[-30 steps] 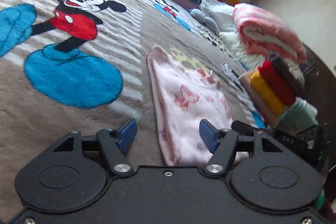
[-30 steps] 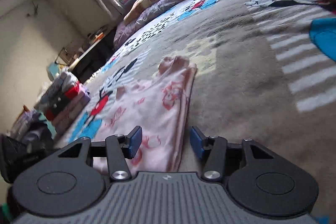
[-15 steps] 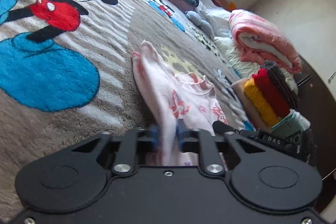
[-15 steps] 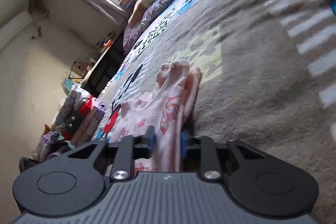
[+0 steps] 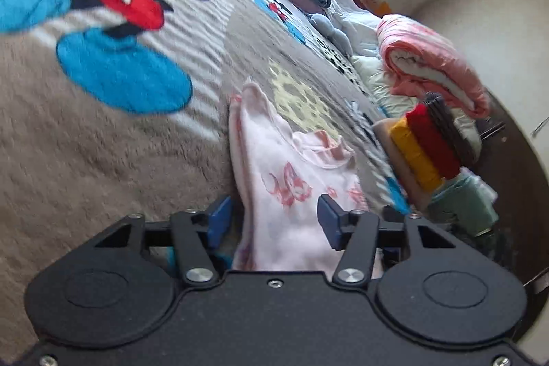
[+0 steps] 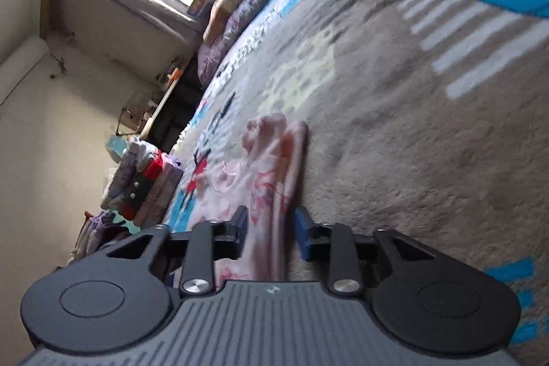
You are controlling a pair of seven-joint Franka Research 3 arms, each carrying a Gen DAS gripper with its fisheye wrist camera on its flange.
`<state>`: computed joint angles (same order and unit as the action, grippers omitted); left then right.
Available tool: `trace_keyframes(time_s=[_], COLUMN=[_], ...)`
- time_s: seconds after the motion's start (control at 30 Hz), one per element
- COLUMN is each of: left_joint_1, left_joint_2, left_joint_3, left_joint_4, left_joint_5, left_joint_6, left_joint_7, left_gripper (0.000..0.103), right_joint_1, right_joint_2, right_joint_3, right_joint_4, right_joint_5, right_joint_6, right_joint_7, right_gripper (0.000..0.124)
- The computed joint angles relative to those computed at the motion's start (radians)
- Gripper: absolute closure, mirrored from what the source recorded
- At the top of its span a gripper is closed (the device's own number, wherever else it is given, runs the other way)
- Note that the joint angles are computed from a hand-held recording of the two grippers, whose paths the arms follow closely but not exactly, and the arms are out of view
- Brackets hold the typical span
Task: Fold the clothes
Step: 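Grasp the folded pink garment's edge with both grippers side by side, then lift the folded garment with both grippers and carry it to the clothes stack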
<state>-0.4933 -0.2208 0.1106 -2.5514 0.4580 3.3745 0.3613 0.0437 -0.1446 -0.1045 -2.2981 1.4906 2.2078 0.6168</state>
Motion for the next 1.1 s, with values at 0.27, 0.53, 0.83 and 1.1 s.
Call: trace_keyframes(time_s=[0.27,0.53,0.83,1.1], left_joint_1=[0.086,0.215,0.195,0.210], left_joint_2=[0.090,0.086,0.237,0.250], left_joint_3=[-0.071,-0.238,-0.288,-0.384], left_joint_4=[0.051,0.078,0.281,0.280], left_joint_5=[0.051,0.002,0.232,0.211], left_joint_6=[0.071,0.112,0.173,0.246], left_joint_7=[-0.027,0.054,-0.160,-0.281], left_gripper=[0.085,0.091,0.091,0.091], right_joint_1=[0.042,0.013,-0.084,-0.190], right_joint_2=[0.043,0.004,-0.180,-0.302], right_joint_3=[0.041,0.006,-0.111,-0.215], right_joint_4=[0.031,-0.012,-0.165,-0.281], right_joint_5=[0.052,0.113,0.175,0.148], right_joint_6=[0.123,0.025,-0.055,-0.150], right_joint_7=[-0.130,-0.127,-0.131,-0.060], right_gripper=[0.085,0.108,0.108,0.108])
